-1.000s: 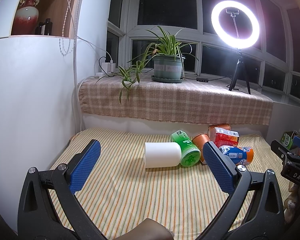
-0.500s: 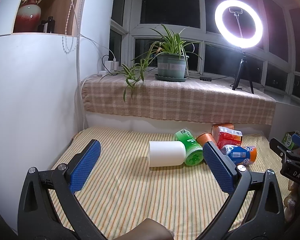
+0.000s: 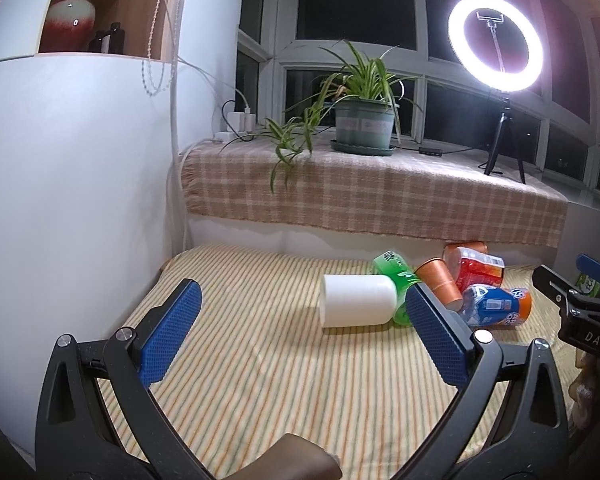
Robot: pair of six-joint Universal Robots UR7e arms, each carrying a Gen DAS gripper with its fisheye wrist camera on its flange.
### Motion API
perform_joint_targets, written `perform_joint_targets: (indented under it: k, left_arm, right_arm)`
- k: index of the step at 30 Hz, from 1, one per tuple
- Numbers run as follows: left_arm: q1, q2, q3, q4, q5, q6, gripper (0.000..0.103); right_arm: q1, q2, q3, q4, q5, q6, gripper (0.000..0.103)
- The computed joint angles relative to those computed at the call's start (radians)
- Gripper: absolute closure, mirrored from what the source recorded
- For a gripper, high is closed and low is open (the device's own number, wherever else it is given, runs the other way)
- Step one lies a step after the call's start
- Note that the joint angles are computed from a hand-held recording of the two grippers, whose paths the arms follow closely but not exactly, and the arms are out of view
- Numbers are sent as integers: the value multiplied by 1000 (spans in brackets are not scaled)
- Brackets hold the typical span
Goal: Flip cup upright
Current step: 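Move the right tool toward the white cup lying on its side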
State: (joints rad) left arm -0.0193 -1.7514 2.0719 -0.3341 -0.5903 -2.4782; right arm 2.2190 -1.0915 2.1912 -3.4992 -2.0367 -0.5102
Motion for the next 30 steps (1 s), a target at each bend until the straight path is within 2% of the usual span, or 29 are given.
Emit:
perform_joint_targets:
  k: [8, 15, 23, 27, 30]
  left_arm:
    - [-15, -29, 10, 35, -66, -17, 0]
    - [-30, -59, 17, 65, -124, -32, 0]
    - [-38, -87, 24, 78, -170, -44, 0]
    - [-39, -91, 32, 73, -180, -41, 0]
    - [-31, -94, 35, 65, -185, -33, 0]
  right_arm:
    - [-21, 45, -68, 127, 137, -57, 0]
    - [-41, 114, -181, 339, 250, -159, 0]
    - [-46, 192, -306, 574, 284, -326, 0]
    - [-44, 243, -370, 678, 249, -425, 0]
    - [-43, 281, -418, 742, 221, -457, 1]
